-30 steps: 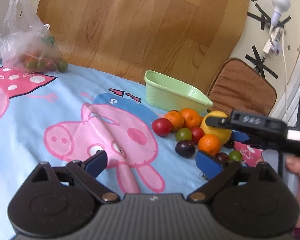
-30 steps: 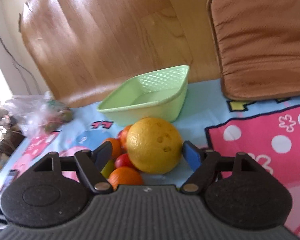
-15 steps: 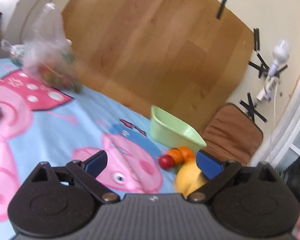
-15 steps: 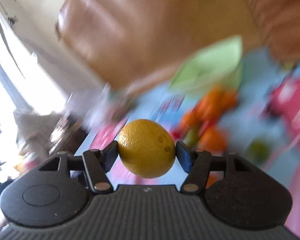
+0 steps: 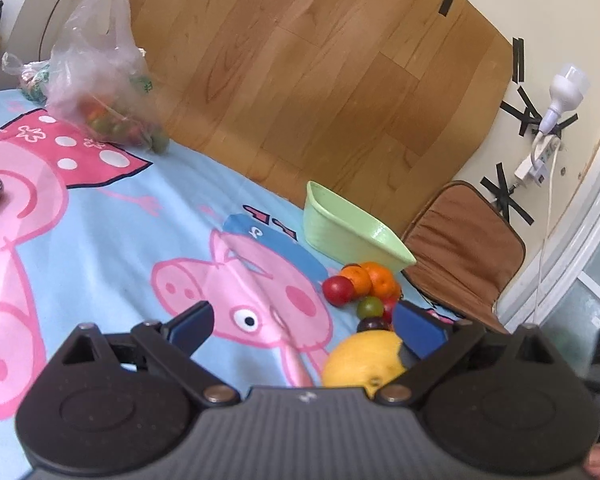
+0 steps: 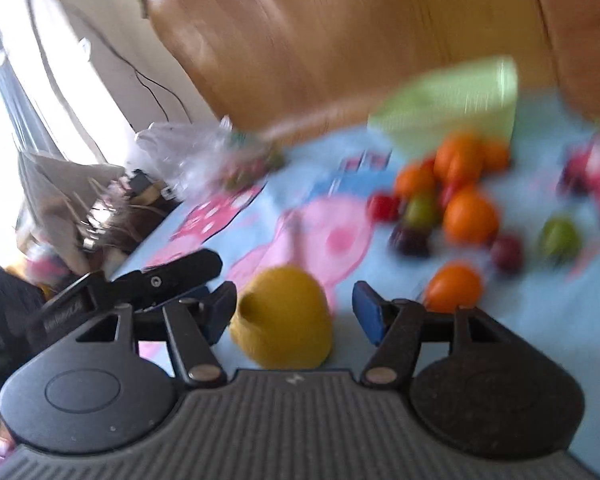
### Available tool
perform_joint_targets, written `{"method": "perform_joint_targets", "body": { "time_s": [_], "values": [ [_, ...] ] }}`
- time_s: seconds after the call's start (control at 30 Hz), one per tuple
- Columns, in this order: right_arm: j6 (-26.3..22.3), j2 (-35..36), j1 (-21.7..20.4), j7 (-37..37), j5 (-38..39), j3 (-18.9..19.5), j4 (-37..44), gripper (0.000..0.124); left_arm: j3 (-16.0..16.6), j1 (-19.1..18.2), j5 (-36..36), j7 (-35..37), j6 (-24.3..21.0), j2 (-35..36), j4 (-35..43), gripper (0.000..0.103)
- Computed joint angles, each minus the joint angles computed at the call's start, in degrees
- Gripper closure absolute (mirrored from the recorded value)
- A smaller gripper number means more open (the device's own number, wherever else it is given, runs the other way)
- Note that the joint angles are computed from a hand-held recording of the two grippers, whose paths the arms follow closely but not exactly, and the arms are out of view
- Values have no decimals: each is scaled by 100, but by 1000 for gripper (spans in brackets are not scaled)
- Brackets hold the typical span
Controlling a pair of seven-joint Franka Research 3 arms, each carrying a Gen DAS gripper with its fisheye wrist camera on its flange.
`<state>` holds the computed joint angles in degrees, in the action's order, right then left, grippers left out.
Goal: Organize fruits
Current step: 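Carry the grapefruit into the green basket and open the right gripper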
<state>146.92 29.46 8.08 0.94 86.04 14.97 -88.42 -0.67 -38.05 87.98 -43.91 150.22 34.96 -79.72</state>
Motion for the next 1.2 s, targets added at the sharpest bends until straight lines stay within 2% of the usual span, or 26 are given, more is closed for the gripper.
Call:
{"method": "perform_joint_targets", "body": {
  "time_s": [0.07,0.13,0.2,0.3,0.43,0.57,0.73,0.87,0.93,1.03,1.1,1.17,1.2],
  "values": [
    [492,-16,59,-1062,464,64,-60,58,0,19,39,2,96,-7,3,4],
    [541,2,44,-1611,743,58,-71,57,12,52,180,-61,316,-20,8,4],
    [332,45,0,-1549,590,-32,-32,57,4,97,317,-40,573,-7,57,3],
    [268,9,7,-1758,491,-60,-101,57,-24,195,483,101,1099,123,280,1],
    [358,-129,58,-2144,422,-81,-338,57,-80,255,52,877,1447,386,606,1],
    [658,-56,199,-2073,239,-124,-256,57,-170,312,-887,1983,1504,676,930,1],
    [1092,36,308,-2270,199,-67,-147,57,-169,313,-1615,2965,1582,963,1386,1],
    [1267,150,290,-2418,227,45,-10,57,-415,391,-2448,4241,1332,1277,1843,6],
    [1320,195,281,-2519,248,75,78,57,-391,388,-2704,4438,1358,1307,1857,9],
    [1230,286,261,-2267,34,66,209,56,-400,410,-3114,4796,1401,1359,1881,15],
    [1093,357,243,-1913,-261,59,295,57,-551,464,-3516,5296,1204,1474,2028,25],
    [1038,408,244,-1657,-529,79,339,57,-500,400,-3757,5534,983,1560,2159,32],
    [1109,417,198,-1807,-434,175,330,57,-422,350,-3829,5551,929,1555,2161,36]
  ]
}}
